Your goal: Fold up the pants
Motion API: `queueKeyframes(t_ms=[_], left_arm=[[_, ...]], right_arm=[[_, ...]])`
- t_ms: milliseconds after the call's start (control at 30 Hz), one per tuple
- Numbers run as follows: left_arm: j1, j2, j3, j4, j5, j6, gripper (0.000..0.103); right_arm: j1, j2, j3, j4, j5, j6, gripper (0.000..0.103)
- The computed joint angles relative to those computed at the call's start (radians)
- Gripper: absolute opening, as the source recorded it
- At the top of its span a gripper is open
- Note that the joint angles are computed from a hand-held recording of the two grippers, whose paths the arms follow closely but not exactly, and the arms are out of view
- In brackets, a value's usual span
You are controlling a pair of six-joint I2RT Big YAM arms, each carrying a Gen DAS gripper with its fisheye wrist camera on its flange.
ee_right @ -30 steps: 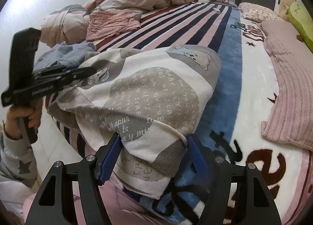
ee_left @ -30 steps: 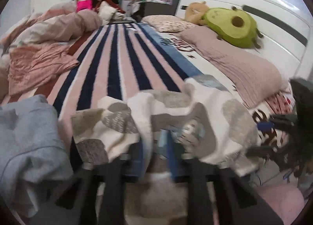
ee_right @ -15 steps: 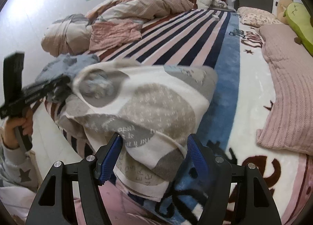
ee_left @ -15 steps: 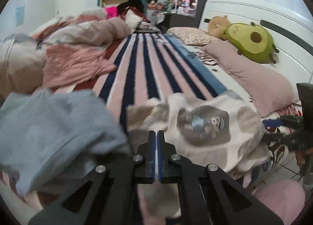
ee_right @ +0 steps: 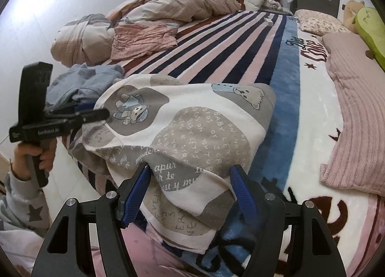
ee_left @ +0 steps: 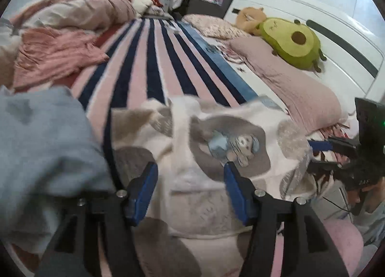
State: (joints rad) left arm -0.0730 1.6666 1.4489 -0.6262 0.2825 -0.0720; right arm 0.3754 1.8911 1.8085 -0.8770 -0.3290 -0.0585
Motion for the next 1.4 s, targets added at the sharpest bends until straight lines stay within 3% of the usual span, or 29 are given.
queueKeyframes(t_ms=[33, 133, 300, 433, 533, 667, 700, 733, 800, 967, 1100, 1167, 1300, 1400], left_arm=[[-0.002, 0.000, -0.004, -0.006, 0.007, 0.001, 0.029], [-0.014, -0.033, -0.052, 0.025, -0.009, -0.016, 0.004], [-0.027, -0.156, -0.172, 0.141, -0.066, -0.036, 0.002], [-0.020, -0.201, -0.220, 0.139, -0.140, -0.050, 0.002], [-0.012, -0.180, -0.227, 0.098, -0.118, -0.053, 0.003], [-0.012, -0.162, -0.220, 0.056, -0.114, -0.041, 0.007], [-0.010, -0.164, -0.213, 0.053, -0.115, -0.038, 0.020], [-0.004, -0.169, -0.212, 0.060, -0.109, -0.034, 0.046], [0.020, -0.176, -0.209, 0.103, -0.066, -0.044, 0.061], [0.047, -0.109, -0.115, 0.073, -0.112, -0.065, 0.058], [0.030, -0.045, -0.034, 0.038, -0.133, -0.022, 0.052], [0.030, -0.029, -0.011, 0.022, -0.093, -0.018, 0.052], [0.031, -0.031, -0.019, 0.010, -0.094, -0.035, 0.058], [0.022, -0.045, -0.054, -0.008, -0.140, -0.035, 0.061]], right_arm=[[0.000, -0.001, -0.002, 0.000, 0.000, 0.000, 0.065], [-0.001, -0.003, -0.006, 0.000, 0.002, -0.002, 0.065], [0.000, -0.016, -0.015, 0.010, -0.001, 0.003, 0.065], [0.002, -0.033, -0.027, 0.018, -0.005, -0.008, 0.065], [0.003, -0.023, -0.021, 0.009, 0.001, -0.004, 0.065], [-0.003, 0.000, -0.011, -0.013, -0.004, 0.015, 0.065], [-0.007, 0.002, -0.012, -0.013, -0.018, 0.024, 0.065], [-0.010, 0.001, -0.014, -0.010, -0.023, 0.030, 0.065], [-0.015, 0.000, -0.016, -0.004, -0.020, 0.034, 0.066], [-0.016, 0.005, -0.009, -0.004, -0.022, 0.031, 0.066], [-0.012, 0.017, 0.001, -0.002, -0.033, 0.033, 0.067], [-0.014, 0.019, 0.002, 0.005, -0.043, 0.040, 0.067], [-0.022, 0.020, -0.003, 0.015, -0.065, 0.054, 0.072], [-0.036, 0.015, -0.014, 0.039, -0.082, 0.082, 0.076]])
